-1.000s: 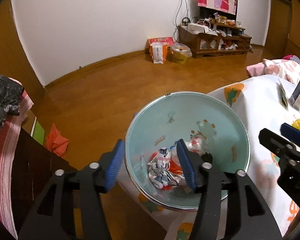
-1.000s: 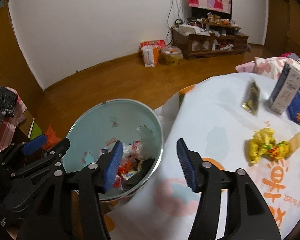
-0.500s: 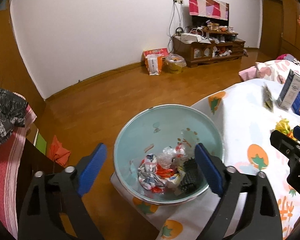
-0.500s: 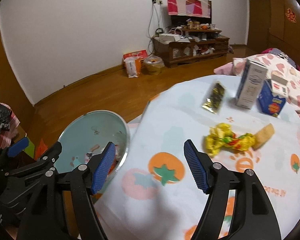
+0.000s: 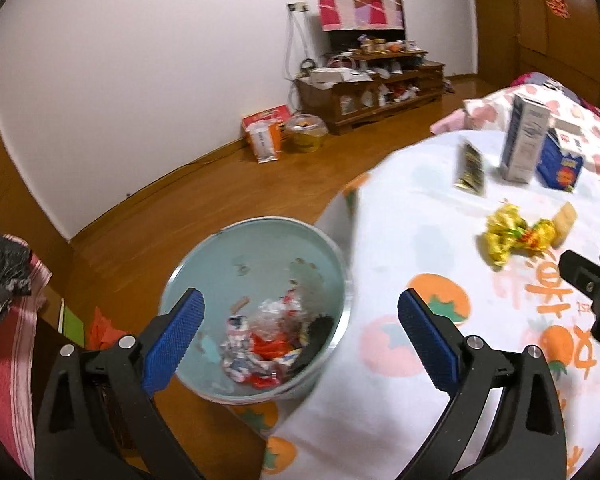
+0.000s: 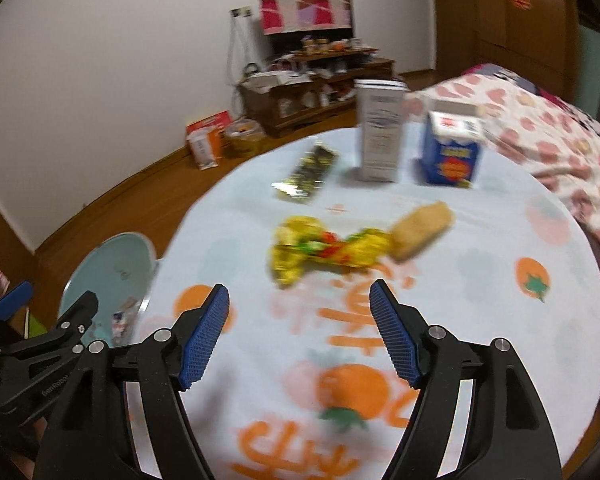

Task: Collect trash
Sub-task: 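Move both grippers back toward the yellow candy wrapper and sponge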

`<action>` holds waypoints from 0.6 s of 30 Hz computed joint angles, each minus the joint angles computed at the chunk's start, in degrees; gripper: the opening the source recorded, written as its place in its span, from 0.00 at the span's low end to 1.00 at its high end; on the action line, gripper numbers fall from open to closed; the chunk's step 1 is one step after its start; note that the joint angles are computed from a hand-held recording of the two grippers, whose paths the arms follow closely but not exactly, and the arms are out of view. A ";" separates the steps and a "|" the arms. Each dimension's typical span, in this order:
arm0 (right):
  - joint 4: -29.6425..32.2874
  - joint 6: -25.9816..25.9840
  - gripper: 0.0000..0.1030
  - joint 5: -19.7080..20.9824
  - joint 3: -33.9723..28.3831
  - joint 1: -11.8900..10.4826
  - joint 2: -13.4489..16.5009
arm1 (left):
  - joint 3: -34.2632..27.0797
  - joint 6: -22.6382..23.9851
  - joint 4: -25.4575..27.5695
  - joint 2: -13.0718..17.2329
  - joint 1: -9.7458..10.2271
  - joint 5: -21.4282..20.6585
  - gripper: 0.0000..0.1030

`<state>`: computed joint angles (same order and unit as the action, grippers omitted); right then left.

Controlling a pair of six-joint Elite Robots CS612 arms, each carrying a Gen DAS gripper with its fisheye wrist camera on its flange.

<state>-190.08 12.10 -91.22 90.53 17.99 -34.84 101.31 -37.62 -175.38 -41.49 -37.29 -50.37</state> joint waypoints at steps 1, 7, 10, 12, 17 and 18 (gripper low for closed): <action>-0.23 0.68 0.70 -0.39 0.59 -0.40 -0.18 | -0.46 0.46 -0.05 0.26 -0.12 -0.51 0.93; -0.86 2.74 0.70 -2.91 2.55 -2.45 -0.54 | -2.85 2.55 -0.40 1.82 -0.44 -2.94 0.93; -0.47 3.50 0.69 -4.11 2.97 -3.30 -0.46 | -3.93 3.48 -0.83 2.72 -0.38 -4.83 0.93; 0.31 4.64 0.66 -4.77 2.85 -3.98 -0.23 | -4.84 4.41 -0.58 3.39 -0.27 -6.33 0.92; 1.28 5.77 0.64 -4.44 0.94 -4.92 0.58 | -7.57 7.53 -0.78 4.99 0.11 -8.86 0.91; 1.53 5.80 0.64 -4.10 0.18 -5.03 0.82 | -8.33 8.39 -0.85 5.34 0.18 -9.13 0.90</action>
<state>-188.55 17.90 -95.32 90.72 12.96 -34.02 92.98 -29.22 -176.23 -36.15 -37.11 -59.49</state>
